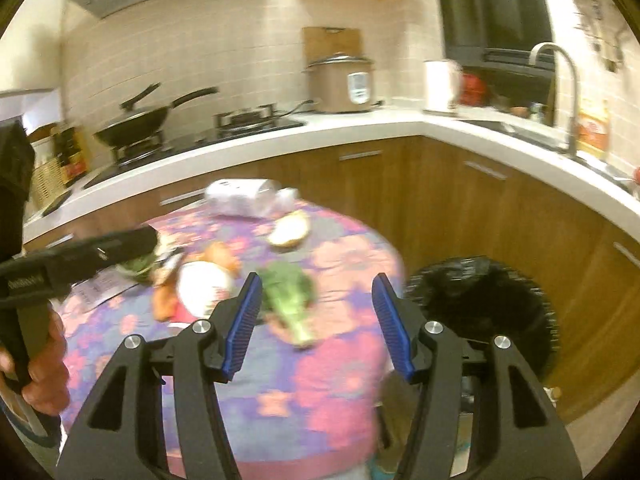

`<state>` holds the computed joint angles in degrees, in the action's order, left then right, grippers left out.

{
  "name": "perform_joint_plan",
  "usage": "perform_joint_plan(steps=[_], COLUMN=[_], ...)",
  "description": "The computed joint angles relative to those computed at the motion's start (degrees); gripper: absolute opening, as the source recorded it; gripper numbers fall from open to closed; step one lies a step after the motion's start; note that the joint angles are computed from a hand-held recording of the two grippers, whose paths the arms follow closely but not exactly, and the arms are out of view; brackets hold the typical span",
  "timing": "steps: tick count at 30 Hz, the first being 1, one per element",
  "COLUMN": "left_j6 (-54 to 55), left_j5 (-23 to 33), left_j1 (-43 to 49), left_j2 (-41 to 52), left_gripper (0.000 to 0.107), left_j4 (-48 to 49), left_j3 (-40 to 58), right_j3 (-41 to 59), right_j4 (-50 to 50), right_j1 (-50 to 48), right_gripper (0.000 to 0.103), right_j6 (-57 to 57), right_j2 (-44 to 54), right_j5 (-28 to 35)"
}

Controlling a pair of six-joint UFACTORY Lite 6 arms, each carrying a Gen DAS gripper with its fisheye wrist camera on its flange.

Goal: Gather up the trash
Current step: 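Grasp the blue milk carton with the left gripper while the right grasps the red paper cup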

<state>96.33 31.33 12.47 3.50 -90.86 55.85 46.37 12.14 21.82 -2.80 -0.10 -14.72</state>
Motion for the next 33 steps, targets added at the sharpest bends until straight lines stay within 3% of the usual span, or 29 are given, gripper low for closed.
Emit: perform_joint_plan(steps=[6, 11, 15, 20, 25, 28, 33], left_j6=[8.84, 13.48, 16.14, 11.18, 4.24, 4.29, 5.76], left_j5=[4.56, 5.21, 3.85, 7.45, 11.83, 11.50, 8.82], left_j1=[20.07, 29.55, 31.46, 32.61, 32.04, 30.77, 28.92], left_j2=[0.18, 8.93, 17.77, 28.38, 34.79, 35.26, 33.85], left_gripper=[0.089, 0.089, 0.089, 0.089, 0.089, 0.087, 0.064], left_j4=[1.77, 2.96, 4.14, 12.47, 19.92, 21.54, 21.46], left_j3=[-0.99, 5.38, 12.36, 22.49, 30.37, 30.93, 28.21], right_j3=[9.22, 16.56, 20.76, 23.81, 24.67, 24.91, 26.35], right_j4=[21.23, 26.72, 30.77, 39.29, 42.90, 43.36, 47.07], right_j1=[10.56, 13.43, 14.12, 14.96, 15.30, 15.31, 15.65], right_gripper=[0.054, 0.054, 0.054, 0.059, 0.062, 0.064, 0.065], right_j6=[-15.80, -18.46, -20.79, -28.66, -32.29, -33.01, -37.37], right_j2=[12.36, 21.61, 26.45, 29.19, 29.77, 29.94, 30.85], right_j5=[-1.68, -1.69, -1.10, -1.33, -1.62, -1.42, -0.94])
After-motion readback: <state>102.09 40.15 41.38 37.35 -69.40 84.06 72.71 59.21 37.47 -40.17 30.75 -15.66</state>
